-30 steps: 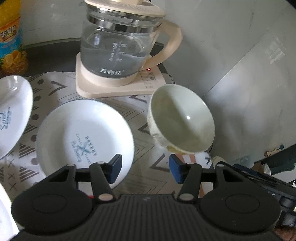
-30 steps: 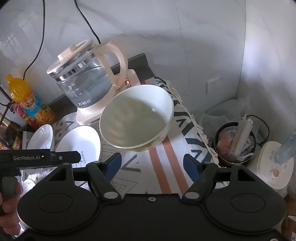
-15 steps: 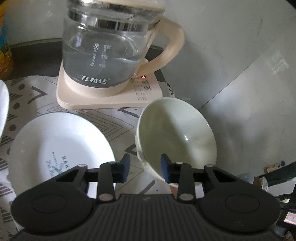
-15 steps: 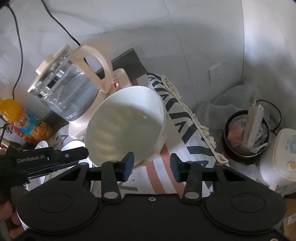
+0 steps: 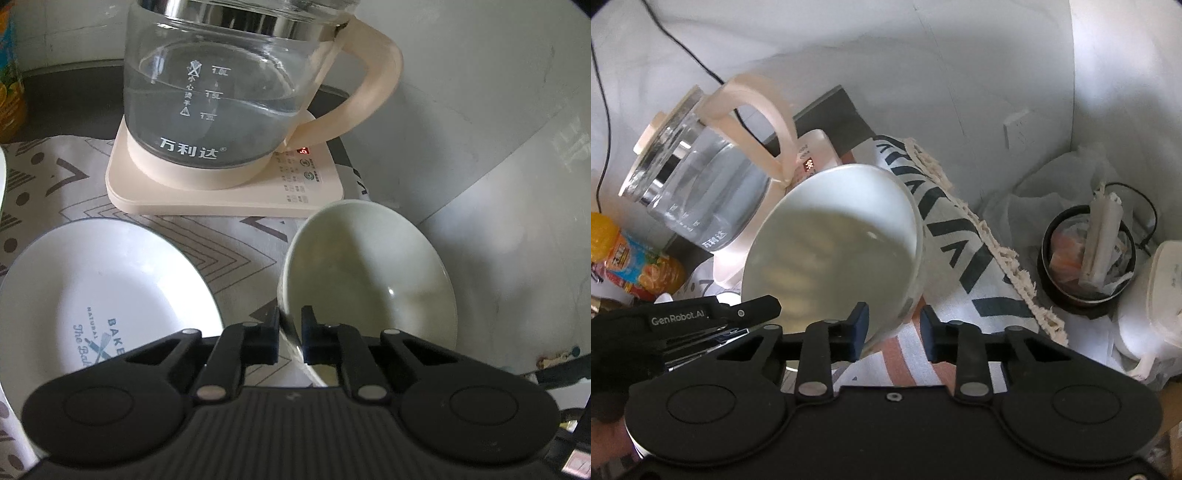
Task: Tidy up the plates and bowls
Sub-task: 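Lift the smaller cream bowl with both grippers and carry it over the stacked bowls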
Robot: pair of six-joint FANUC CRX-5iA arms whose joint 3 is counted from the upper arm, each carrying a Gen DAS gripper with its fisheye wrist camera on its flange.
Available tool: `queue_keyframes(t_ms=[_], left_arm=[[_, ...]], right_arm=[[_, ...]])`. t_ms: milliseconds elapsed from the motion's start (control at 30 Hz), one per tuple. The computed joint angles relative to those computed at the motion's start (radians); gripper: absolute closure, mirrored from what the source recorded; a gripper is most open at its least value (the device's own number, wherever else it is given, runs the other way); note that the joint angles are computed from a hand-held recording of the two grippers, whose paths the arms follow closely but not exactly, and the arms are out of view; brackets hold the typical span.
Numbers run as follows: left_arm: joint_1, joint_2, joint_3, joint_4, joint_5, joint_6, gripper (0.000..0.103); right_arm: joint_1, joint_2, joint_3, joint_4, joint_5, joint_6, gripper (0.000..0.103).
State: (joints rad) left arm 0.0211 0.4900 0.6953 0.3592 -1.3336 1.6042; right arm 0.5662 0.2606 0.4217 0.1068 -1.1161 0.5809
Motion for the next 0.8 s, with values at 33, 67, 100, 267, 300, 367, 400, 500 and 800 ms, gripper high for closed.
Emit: queue_keyframes(t_ms=[33,67,100,267,300,367,400,500,800], left_arm=[[0.0,0.002,0.004,-0.001,-0.005,0.004,0.094],[0.002,-0.001,0.0,0.003,-0.005,0.004,0.094],[0.004,-0.005,-0.005,0.007,-0.004,0.003,0.094],[0.021,-0.028,-0.033,0.035,-0.002,-0.016,0.094],[0.024,-0.035,-0.04,0.04,-0.001,-0.022,0.094],[0.033,-0.048,-0.051,0.05,-0.004,-0.03,0.094],[0.036,-0.056,-0.059,0.054,-0.003,-0.035,0.094],[0.051,-0.084,-0.088,0.069,0.001,-0.056,0.094],[0.103,-0.159,-0.162,0.121,0.003,-0.116,0.094]], right_arm=[[0.005,0.001,-0.004,0.013,0.004,-0.018,0.078],[0.011,0.003,-0.005,0.029,0.002,-0.028,0.079],[0.016,0.006,-0.002,0.041,-0.006,-0.03,0.079],[0.036,-0.011,-0.021,0.08,0.002,-0.058,0.08],[0.041,-0.017,-0.025,0.087,0.003,-0.064,0.08],[0.051,-0.026,-0.032,0.1,0.003,-0.074,0.08],[0.057,-0.031,-0.035,0.109,0.002,-0.08,0.08],[0.075,-0.042,-0.04,0.131,-0.002,-0.098,0.08],[0.142,-0.083,-0.076,0.218,0.01,-0.155,0.08]])
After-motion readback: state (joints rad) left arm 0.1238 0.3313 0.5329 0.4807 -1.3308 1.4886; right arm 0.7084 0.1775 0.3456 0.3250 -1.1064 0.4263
